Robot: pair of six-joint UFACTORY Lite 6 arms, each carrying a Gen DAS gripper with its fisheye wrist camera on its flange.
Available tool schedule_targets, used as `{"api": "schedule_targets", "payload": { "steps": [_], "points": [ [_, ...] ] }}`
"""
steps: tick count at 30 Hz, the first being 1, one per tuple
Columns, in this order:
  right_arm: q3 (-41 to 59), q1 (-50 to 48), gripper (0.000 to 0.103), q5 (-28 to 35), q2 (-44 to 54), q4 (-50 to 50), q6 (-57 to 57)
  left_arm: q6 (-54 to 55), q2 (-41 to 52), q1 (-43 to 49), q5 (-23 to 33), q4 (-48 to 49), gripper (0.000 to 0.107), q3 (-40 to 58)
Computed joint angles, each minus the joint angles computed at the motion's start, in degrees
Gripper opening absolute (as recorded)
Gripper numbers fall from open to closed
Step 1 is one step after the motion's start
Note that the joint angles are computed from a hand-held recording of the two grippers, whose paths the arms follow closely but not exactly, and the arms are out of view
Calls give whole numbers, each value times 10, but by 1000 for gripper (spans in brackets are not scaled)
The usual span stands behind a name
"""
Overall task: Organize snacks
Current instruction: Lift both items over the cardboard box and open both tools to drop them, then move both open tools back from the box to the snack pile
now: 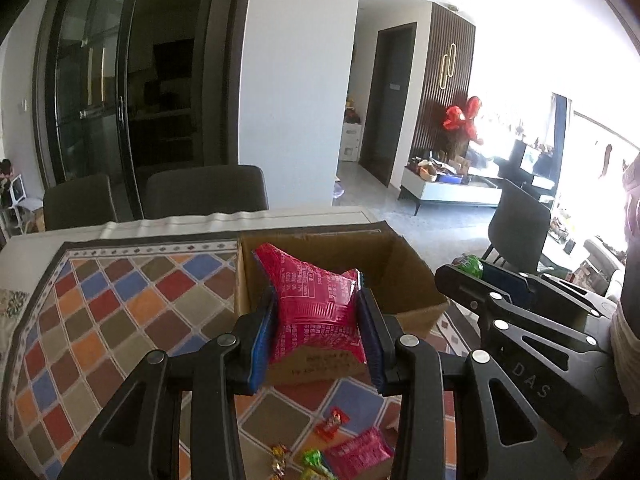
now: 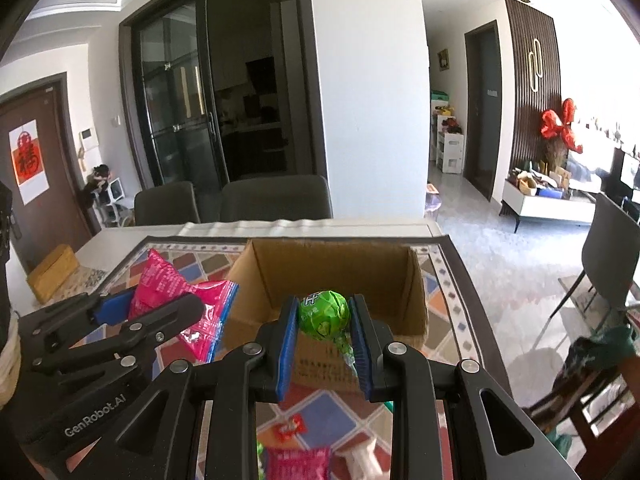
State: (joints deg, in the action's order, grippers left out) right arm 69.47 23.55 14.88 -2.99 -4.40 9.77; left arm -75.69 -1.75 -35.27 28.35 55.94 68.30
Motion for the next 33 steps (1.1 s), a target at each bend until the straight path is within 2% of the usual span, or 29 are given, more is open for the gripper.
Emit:
{"api": "schedule_targets", "payload": {
  "steps": [6, 17, 24, 28, 30, 31, 32, 33],
  "points": [
    [109, -15, 27, 25, 81, 60, -72, 85, 58, 40, -12, -53, 39, 72],
    [309, -35, 27, 98, 251, 151, -169, 303, 194, 120, -37, -263, 39, 204],
    [395, -43, 27, 132, 334, 156, -178, 365, 273, 137, -20, -323, 40, 276],
    [424, -47, 27, 144, 365, 165, -180, 389, 295, 139, -10, -344, 44, 297],
    [422, -50, 31, 138, 370, 173, -187, 369, 295, 135, -3, -321, 46, 295],
    [429, -50, 42, 144, 376, 159, -170, 360, 290, 134, -3, -308, 48, 289],
    [422, -49, 47, 142, 373, 143, -150, 345, 283, 131, -3, -291, 51, 279],
    [408, -49, 48, 133, 364, 136, -140, 328, 274, 128, -2, -273, 52, 268]
  ]
}}
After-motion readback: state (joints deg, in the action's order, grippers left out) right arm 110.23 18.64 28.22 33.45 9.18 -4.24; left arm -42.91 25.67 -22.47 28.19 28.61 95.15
